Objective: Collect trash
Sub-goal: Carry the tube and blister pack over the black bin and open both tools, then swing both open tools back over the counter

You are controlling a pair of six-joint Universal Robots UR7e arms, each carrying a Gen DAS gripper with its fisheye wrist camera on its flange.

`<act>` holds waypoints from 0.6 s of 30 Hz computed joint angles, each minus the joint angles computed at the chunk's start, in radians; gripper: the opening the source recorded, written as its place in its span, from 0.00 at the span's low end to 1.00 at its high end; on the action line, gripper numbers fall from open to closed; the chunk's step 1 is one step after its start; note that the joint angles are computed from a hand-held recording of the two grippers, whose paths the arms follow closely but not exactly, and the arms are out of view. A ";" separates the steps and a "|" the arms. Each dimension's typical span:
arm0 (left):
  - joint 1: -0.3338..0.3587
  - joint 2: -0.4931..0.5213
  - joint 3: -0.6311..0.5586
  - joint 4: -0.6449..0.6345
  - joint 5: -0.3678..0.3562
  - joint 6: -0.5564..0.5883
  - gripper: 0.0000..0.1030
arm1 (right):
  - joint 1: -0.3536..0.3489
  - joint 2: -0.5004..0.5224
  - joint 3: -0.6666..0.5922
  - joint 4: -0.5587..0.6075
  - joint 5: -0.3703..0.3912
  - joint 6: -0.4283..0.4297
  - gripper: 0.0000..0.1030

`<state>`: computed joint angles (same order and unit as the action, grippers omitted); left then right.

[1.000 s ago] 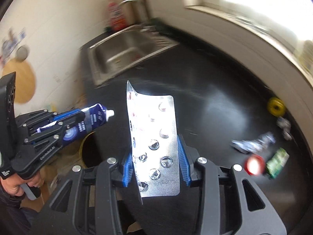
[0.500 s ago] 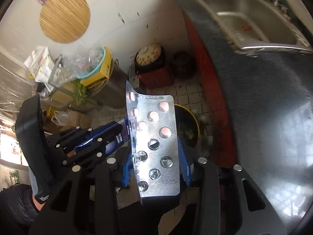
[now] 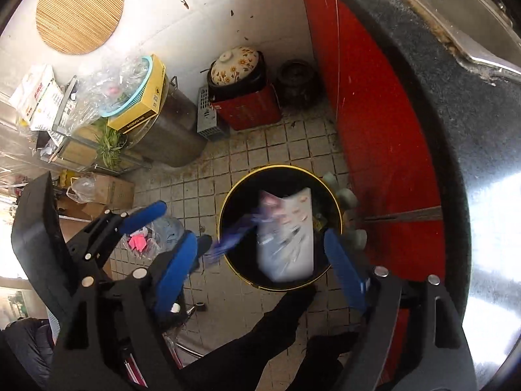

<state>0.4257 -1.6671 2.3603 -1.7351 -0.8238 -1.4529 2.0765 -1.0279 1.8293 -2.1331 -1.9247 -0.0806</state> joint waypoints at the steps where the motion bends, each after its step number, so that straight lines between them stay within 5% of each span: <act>1: 0.001 0.000 -0.005 0.016 -0.002 -0.004 0.69 | -0.002 -0.007 0.001 0.001 0.007 0.002 0.76; 8: -0.058 0.047 -0.110 0.171 -0.007 -0.007 0.80 | -0.005 -0.160 0.009 0.031 0.002 0.030 0.78; 12: -0.105 0.162 -0.238 0.200 0.035 0.118 0.86 | -0.001 -0.302 0.014 0.020 -0.083 0.047 0.80; 15: -0.117 0.265 -0.324 0.099 0.065 0.281 0.88 | -0.012 -0.432 0.017 0.020 -0.177 0.086 0.80; 18: -0.110 0.401 -0.410 -0.152 0.040 0.526 0.88 | -0.029 -0.568 0.017 0.041 -0.291 0.148 0.80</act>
